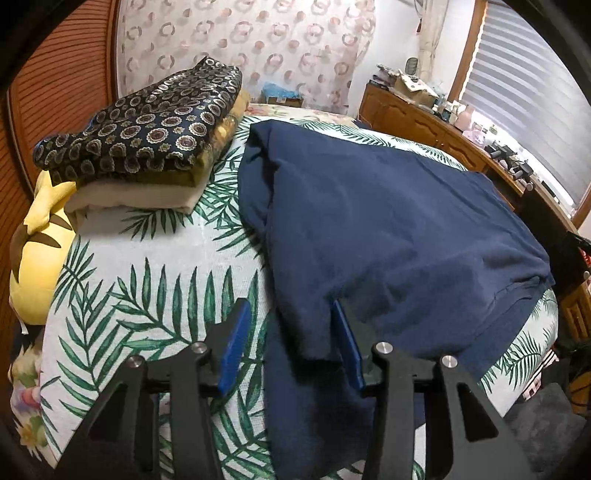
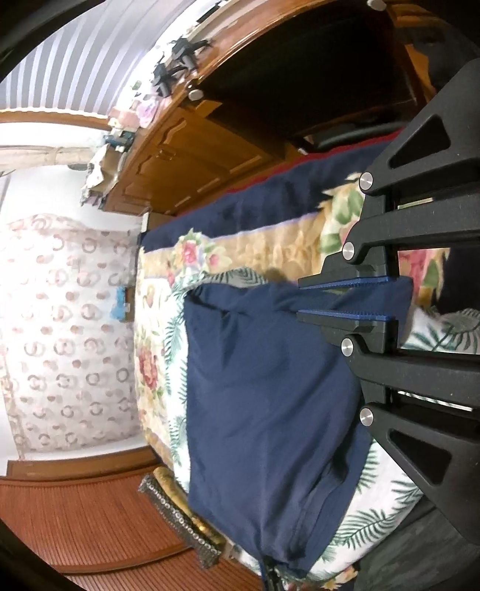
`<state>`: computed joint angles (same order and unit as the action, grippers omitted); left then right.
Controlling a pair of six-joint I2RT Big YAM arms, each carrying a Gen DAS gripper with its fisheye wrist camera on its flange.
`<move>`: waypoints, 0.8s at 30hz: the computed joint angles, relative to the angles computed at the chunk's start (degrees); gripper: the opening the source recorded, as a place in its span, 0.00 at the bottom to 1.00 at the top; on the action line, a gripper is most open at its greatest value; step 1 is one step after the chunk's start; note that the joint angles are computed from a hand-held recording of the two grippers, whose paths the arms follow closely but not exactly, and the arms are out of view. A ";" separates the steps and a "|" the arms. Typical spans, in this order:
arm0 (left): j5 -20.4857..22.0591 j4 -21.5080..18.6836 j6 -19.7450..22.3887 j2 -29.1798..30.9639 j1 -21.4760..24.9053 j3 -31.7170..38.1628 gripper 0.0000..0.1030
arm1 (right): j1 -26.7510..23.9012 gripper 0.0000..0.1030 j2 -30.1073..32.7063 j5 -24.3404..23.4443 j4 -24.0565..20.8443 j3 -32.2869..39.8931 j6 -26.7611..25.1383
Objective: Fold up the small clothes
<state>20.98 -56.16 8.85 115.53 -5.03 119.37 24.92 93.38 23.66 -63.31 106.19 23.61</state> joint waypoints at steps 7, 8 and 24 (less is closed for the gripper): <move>-0.10 0.37 0.14 -0.14 0.00 -0.36 0.43 | 1.17 0.29 4.12 -0.75 2.85 4.10 -2.40; -0.22 0.39 0.14 -0.19 -0.05 -0.41 0.43 | 1.42 0.29 4.99 -1.40 3.38 4.92 -3.29; 0.75 1.67 1.86 -1.85 0.17 -3.20 0.43 | 3.80 0.36 14.96 -6.97 7.21 12.96 -4.81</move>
<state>21.73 -54.48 10.71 113.69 -4.86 116.17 28.72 108.34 16.69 -56.10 119.15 18.80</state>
